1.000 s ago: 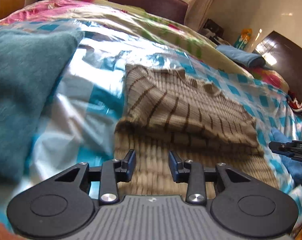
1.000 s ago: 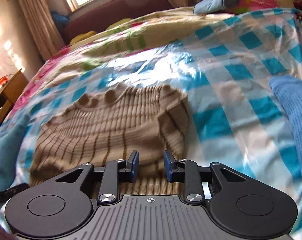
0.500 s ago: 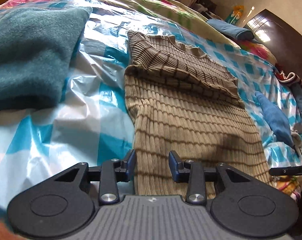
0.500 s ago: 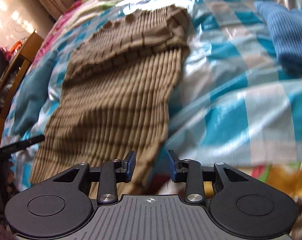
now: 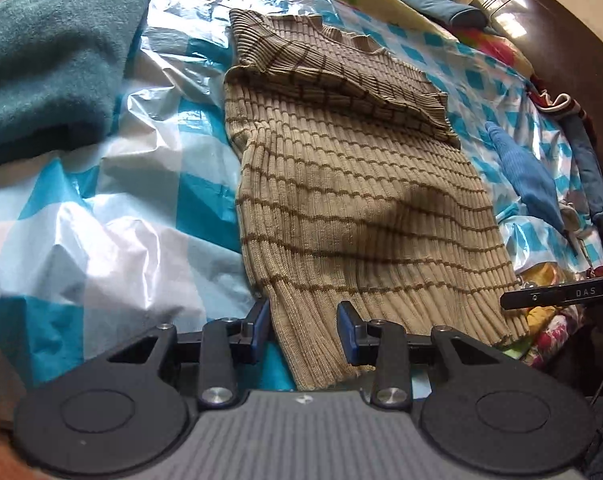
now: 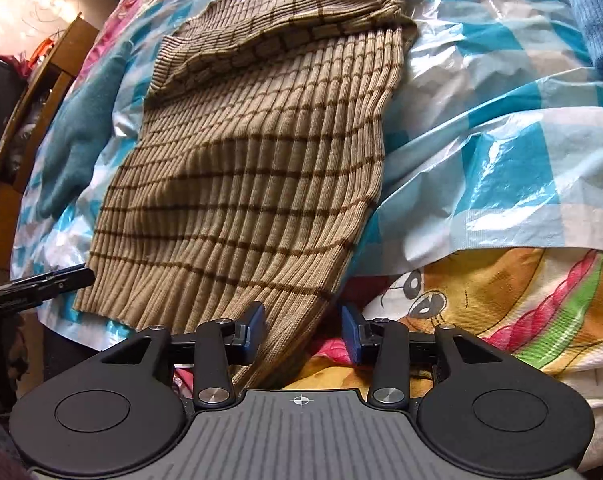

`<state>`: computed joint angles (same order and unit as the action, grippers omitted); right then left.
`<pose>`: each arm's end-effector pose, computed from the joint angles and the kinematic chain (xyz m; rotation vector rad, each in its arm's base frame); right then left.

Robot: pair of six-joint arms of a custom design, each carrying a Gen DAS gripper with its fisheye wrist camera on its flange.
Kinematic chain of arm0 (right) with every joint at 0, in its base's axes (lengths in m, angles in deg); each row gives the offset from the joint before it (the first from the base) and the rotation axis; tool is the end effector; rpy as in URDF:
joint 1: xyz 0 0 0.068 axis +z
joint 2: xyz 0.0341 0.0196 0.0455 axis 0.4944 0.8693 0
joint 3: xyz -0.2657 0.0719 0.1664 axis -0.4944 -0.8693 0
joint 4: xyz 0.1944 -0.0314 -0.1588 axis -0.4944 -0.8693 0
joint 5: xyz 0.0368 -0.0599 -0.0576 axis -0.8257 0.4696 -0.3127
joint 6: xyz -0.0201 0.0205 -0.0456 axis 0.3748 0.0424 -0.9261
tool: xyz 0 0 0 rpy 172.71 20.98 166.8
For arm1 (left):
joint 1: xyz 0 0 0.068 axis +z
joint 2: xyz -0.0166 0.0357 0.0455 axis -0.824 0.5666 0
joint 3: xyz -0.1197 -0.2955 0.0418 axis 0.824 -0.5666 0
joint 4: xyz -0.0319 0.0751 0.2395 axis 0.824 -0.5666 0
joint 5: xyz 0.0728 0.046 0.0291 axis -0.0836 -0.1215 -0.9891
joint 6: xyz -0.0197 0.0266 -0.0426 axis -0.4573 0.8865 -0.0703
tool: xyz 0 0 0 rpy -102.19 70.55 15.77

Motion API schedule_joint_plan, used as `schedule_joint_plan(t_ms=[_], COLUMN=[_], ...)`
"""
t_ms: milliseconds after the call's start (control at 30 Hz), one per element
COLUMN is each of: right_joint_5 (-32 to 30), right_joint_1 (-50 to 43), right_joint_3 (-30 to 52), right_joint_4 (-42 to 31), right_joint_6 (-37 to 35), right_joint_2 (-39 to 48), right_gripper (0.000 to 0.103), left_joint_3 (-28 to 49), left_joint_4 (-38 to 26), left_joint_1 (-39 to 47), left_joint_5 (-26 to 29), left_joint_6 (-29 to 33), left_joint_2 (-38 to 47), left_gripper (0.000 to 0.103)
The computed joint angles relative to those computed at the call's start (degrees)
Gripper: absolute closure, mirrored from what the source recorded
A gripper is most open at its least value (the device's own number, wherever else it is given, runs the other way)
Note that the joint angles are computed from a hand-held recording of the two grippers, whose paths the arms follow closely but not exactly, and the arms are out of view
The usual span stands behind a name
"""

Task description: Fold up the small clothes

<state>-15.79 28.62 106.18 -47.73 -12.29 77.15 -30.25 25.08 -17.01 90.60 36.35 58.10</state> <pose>0.3607 0.0107 0.2558 -0.6824 2.8563 0.7284 0.1395 0.0889 0.2631 -0.5409 2.5596 -0.4465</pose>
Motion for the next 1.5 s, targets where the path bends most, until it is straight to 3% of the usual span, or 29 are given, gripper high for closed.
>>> schedule_joint_plan(t_ms=[233, 400, 533, 600, 667, 700, 867, 1000, 1067, 1300, 1400, 1500], right_joint_5=[-1.1, -2.6, -4.7, -6.0, -7.9, -8.9, -17.8, -25.2, -26.8, -24.6, -24.1, -19.4], right_joint_1=[-0.3, -0.6, -1.4, -1.9, -2.8, -3.3, -7.2, -8.9, -9.0, -8.5, -8.6, -8.2], right_joint_3=[0.0, 0.1, -1.0, -1.3, -1.1, -0.9, 0.6, 2.6, 5.1, 7.9, 8.0, 8.4], right_joint_4=[-0.9, -0.9, 0.1, 0.4, -0.4, -0.7, -3.2, -3.8, -6.1, -4.6, -5.7, -6.6], right_joint_6=[0.0, 0.8, 1.2, 1.5, 2.0, 2.3, 4.7, 7.9, 6.6, 8.7, 8.2, 5.6], right_joint_2=[0.3, 1.4, 1.1, 1.2, 1.9, 2.2, 4.1, 4.4, 4.9, 4.1, 4.4, 3.6], right_gripper=[0.063, 0.063, 0.064, 0.076, 0.088, 0.089, 0.095, 0.095, 0.095, 0.096, 0.096, 0.096], left_joint_3=[1.9, -0.2, 0.3, 1.0, 1.4, 1.4, -0.3, 0.4, 1.0, 0.6, -0.3, -1.4], left_joint_4=[-3.5, 0.9, 1.7, 0.4, -1.3, -2.1, -0.7, 1.9, 4.7, 12.0, 12.0, 12.2], left_joint_1=[1.3, -0.5, -2.6, -1.9, -0.8, 0.6, 7.5, 11.7, 11.7, 10.8, 11.3, 12.7], left_joint_5=[-2.5, -3.5, -3.7, -1.9, 0.0, 2.2, 13.6, 25.3, 28.7, 33.1, 33.7, 35.1], left_joint_6=[-3.0, -8.0, -8.1, -6.2, -4.8, -4.5, -6.3, -11.0, -14.1, -19.9, -19.5, -19.3], left_joint_2=[-1.3, 0.9, 3.4, 4.1, 4.4, 5.2, 6.7, 7.8, 7.7, 8.6, 8.8, 8.9], left_gripper=[0.061, 0.060, 0.059, 0.063, 0.088, 0.090, 0.091, 0.091, 0.091, 0.091, 0.091, 0.091])
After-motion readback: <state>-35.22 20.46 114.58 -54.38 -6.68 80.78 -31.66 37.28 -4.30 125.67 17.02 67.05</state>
